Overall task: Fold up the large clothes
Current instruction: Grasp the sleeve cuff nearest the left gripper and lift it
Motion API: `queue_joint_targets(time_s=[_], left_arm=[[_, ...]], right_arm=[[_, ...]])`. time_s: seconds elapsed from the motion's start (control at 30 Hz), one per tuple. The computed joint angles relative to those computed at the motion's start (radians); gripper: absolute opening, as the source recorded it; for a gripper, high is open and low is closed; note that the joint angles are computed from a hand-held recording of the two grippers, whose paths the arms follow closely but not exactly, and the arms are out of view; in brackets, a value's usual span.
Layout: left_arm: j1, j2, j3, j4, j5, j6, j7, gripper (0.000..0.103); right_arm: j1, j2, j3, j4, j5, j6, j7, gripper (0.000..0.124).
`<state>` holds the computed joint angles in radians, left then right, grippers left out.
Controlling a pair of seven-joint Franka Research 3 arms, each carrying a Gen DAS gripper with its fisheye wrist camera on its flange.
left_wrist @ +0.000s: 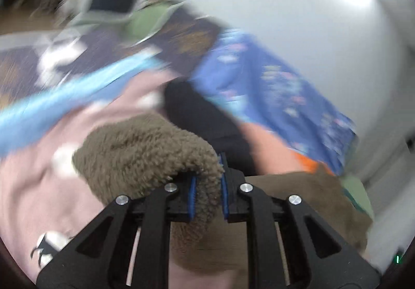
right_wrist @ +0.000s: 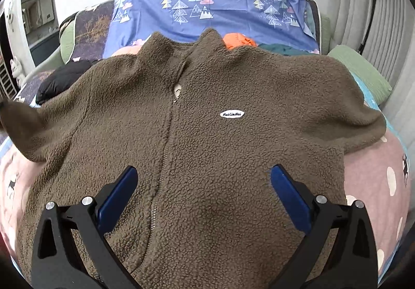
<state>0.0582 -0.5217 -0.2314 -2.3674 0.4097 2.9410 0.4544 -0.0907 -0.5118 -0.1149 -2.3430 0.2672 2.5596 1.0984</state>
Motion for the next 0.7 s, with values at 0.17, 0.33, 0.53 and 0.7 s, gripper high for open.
queue_joint_targets(time_s=[0.17, 0.33, 0.53, 0.7], left_arm=[[-0.15, 0.219, -0.061, 0.299, 0.038, 0.016, 0.183, 0.014], [-0.426, 0.492, -0.014, 0.518, -0.255, 0.058, 0.577, 0.015], [-0.458, 0.707, -0.099, 0.692, -0.327, -0.134, 0.699, 0.049], [-0.487, 0.633, -0.054, 0.579, -0.161, -0.132, 0.579, 0.058]], right_arm=[[-0.013, -0.003, -0.028, 0.006, 0.019, 0.001, -0.004, 0.102], [-0.063, 0.001, -0.06, 0.014, 0.019, 0.007, -0.002, 0.102], [-0.102, 0.046, -0.12, 0.062, 0.061, -0.048, -0.008, 0.102], [-0.078, 0.124, -0.175, 0.159, 0.168, -0.208, -0.094, 0.102]])
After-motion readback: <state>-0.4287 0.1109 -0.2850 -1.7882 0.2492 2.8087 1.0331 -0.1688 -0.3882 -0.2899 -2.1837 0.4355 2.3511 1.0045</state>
